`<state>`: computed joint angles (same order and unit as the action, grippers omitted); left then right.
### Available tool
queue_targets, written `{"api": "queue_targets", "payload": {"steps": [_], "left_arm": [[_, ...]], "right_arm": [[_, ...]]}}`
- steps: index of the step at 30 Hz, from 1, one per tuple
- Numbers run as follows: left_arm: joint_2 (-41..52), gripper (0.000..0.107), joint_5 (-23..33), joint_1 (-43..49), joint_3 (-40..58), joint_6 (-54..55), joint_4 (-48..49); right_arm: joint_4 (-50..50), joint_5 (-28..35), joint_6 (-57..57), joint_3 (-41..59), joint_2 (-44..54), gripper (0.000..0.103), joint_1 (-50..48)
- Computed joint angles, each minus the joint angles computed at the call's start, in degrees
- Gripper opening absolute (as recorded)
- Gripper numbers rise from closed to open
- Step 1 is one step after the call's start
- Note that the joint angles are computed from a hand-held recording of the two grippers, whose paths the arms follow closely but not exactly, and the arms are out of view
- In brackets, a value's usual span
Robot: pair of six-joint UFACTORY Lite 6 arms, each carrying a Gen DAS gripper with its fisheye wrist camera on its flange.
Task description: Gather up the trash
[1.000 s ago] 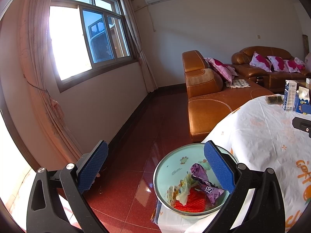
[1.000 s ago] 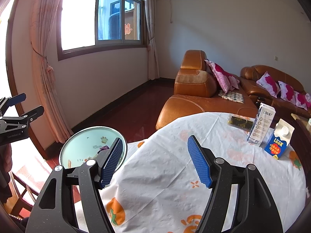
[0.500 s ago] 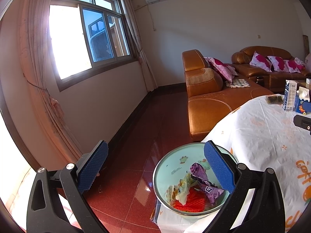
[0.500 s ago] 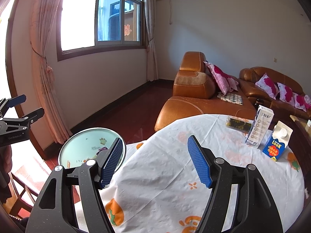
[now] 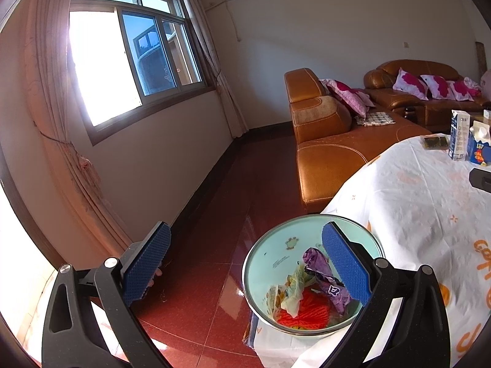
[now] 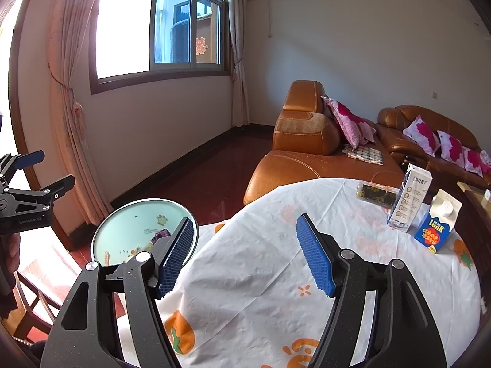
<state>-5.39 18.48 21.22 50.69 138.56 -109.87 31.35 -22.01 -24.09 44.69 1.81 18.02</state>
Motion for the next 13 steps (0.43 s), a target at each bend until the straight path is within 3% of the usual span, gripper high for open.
{"api": "queue_targets", "payload": {"steps": [7,13], "left_arm": [[-0.11,0.097,0.85,0.23,0.36,-4.51,4.61],[-0.16,0.097,1.65,0.32,0.17,-5.54,6.07]], "right_arm": [[-0.64,-0.41,0.13,-1.27,-0.72,0.073,-1.21],[-5.03,0.54,1.64,-5.19,-2.85,0.077,-9.89]]}}
